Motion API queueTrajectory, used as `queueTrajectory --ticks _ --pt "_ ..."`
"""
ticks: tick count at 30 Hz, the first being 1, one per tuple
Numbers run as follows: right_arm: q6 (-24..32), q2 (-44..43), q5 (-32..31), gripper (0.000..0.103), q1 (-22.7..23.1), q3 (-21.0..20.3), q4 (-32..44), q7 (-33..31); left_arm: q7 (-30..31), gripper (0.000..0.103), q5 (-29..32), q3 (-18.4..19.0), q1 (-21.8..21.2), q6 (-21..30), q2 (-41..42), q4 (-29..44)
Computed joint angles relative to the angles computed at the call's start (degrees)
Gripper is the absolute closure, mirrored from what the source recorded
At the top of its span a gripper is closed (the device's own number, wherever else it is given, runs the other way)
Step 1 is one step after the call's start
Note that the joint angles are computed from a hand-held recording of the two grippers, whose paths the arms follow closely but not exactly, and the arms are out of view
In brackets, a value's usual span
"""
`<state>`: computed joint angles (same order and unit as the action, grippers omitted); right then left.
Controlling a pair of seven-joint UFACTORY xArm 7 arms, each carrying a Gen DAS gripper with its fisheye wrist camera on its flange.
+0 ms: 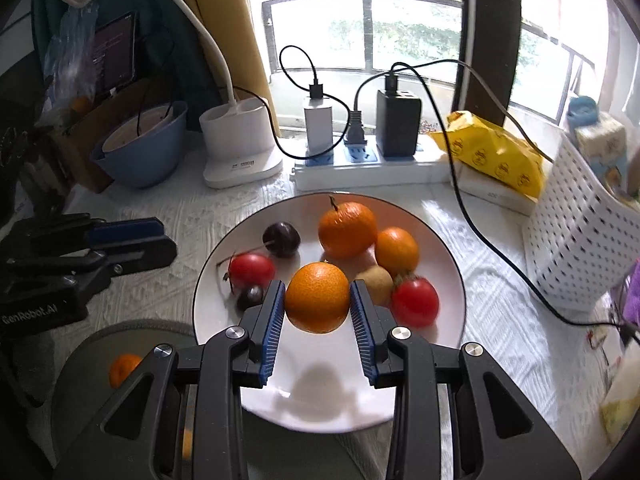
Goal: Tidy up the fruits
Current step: 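Carry the plum and orange to the white plate and open both tools, then withdraw both tools from the plate back over the gray tray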
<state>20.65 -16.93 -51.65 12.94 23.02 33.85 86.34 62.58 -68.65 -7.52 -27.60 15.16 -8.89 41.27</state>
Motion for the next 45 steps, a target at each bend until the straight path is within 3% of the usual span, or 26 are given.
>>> queueTrajectory --ticks 5,14,23,45 --pt "0.12 3.6 -2.79 0.068 -0.62 -0.63 2.65 1.74 3.21 0.06 -3.58 0.73 1.16 0.45 1.65 1.35" --pt "2.22 7.51 -2.98 0.068 3.16 -4.46 4.97 1.09 3.75 0.06 -5.12 -0.35 3.65 0.8 3.18 1.96" --pt "4.56 6.62 -2.39 0.067 5.46 -4.91 5.37 0.91 5.43 0.06 -6.59 -0.34 3.47 0.69 0.27 -0.02" --pt "14.63 -4.18 6.02 0.067 9.01 3.36 3.79 0.02 5.46 0.059 -6.85 3.83 -2.06 -0.19 -16.84 -11.59"
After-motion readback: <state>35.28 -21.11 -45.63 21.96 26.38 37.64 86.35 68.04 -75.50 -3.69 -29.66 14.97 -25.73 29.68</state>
